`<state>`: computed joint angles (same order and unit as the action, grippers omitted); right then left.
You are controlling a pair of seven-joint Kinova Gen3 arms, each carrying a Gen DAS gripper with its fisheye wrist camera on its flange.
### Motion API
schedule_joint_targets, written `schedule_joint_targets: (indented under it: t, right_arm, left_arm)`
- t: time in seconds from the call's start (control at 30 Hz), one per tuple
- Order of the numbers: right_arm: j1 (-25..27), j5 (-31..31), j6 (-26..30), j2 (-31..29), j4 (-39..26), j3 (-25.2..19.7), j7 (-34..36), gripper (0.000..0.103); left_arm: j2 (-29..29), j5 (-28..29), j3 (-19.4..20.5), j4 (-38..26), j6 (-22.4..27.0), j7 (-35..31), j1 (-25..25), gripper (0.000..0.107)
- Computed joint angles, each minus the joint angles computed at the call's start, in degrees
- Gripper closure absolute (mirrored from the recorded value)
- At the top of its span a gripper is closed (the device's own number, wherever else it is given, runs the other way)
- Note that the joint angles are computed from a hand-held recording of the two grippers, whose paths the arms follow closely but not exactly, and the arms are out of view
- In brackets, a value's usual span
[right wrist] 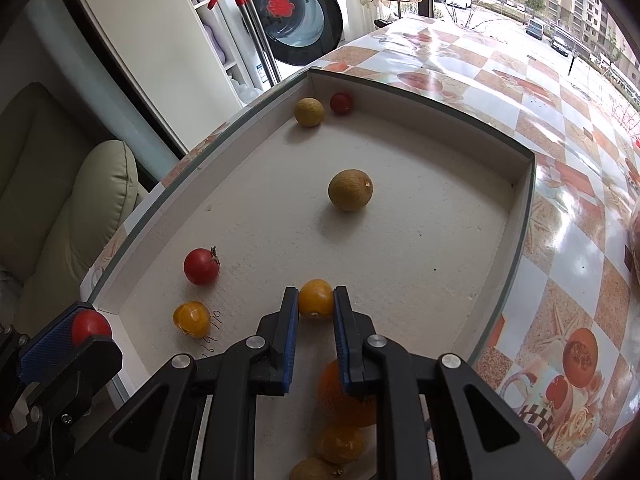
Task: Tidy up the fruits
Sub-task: 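Lower both tomatoes into the tray and hold them there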
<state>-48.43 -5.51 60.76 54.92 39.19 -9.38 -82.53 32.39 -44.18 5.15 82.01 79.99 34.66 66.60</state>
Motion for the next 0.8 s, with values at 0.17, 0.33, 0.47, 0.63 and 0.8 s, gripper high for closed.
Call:
schedule_joint_targets:
  t: [0.17, 0.33, 0.47, 0.63, 0.8]
  right_arm:
    - [0.35, -0.39, -0.33, -0.08, 0.24, -0.27, 0.08, 0.084]
    - [0.6, -0.67, -0.59, -0.08, 0.41, -0.51, 0.84, 0.084]
    - [0.53, -0.14, -2.39, -1.04, 2.42, -0.4, 1.87, 0.084]
    - [1.15, -0.43, -2.7, -1.08, 2.56, -0.56, 1.68, 0.084]
    - [1.42, -0.59, -2.87, -0.84, 2.37, -0.66, 1.93, 0.084]
  left_arm:
    - [0.36, 0.25, 0.03, -0.41, -0.33, -0.66, -0.25, 0.085]
    - [0.48, 0.59, -0.17, -0.63, -0.34, -0.92, -0.31, 0.085]
    - [0.63, 0.83, -0.2, -0.67, -0.74, -1.09, -0.5, 0.085]
    - [0.97, 1.42, -0.3, -1.07, -1.53, -2.16, -0.97, 0.085]
    - [1.24, 1.6, -0.65, -1.5, -1.56, -3.02, -1.13, 0.085]
